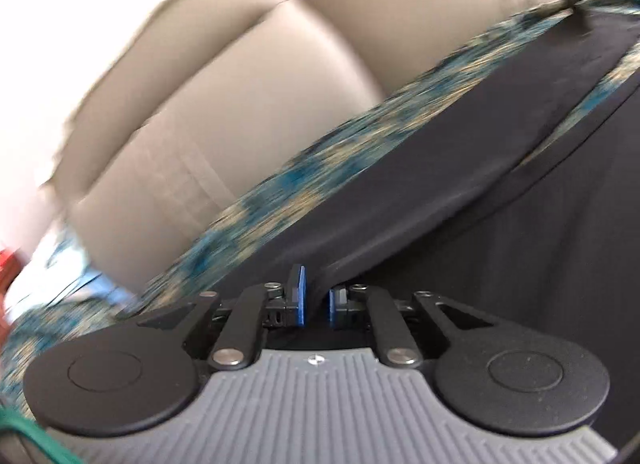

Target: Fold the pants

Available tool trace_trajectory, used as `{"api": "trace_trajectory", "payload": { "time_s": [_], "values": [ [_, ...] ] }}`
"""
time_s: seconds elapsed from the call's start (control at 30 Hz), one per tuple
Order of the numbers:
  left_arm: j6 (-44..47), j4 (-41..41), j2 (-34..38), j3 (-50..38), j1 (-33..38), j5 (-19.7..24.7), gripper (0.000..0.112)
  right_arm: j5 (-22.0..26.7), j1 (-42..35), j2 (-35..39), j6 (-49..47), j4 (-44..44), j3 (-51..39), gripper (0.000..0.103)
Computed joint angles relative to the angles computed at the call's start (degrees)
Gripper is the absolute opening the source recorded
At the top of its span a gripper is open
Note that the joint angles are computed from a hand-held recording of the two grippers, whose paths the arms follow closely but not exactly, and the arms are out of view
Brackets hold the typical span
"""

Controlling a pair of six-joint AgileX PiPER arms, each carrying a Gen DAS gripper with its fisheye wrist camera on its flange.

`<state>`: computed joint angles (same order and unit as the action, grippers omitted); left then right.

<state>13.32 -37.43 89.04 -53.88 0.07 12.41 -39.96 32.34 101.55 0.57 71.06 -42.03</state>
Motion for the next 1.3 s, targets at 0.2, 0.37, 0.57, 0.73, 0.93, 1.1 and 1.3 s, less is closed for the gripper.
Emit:
{"api": "trace_trajectory", "payload": {
  "time_s": [0.2,0.37,0.57,0.73,0.93,1.1,1.3],
  "values": [
    [-13.04,13.43,1.12,-0.37,-1.22,-1.02,0.01,6.73,-16.33,-1.79,-7.65,2.93,0.24,0.028],
    [-27.58,28.59,2.27,-1.01,-2.75,-0.73,0.01,9.95,-28.43,-1.65,-9.36,-1.96,0.07,0.033],
    [-43.79,44.21,4.45,-2.29,-4.56,0.34,0.01,13.37,-43.0,1.32,-20.02,2.38,-5.5,0.034],
    [-58.25,57.47,6.65,-3.79,-6.36,1.9,0.01,17.28,-53.08,5.37,-29.23,6.03,-12.02,0.032],
    [-70.81,68.99,9.13,-6.11,-8.94,4.61,0.01,24.07,-60.33,8.67,-46.81,14.68,-19.13,0.004],
    [-75.25,73.25,9.9,-6.75,-10.09,5.56,0.01,22.25,-60.29,5.1,-52.5,16.65,-16.3,0.004],
    [-63.12,61.61,9.11,-7.08,-7.74,4.17,0.01,21.02,-62.88,-7.96,-39.16,3.47,-2.54,0.004]
  ]
}}
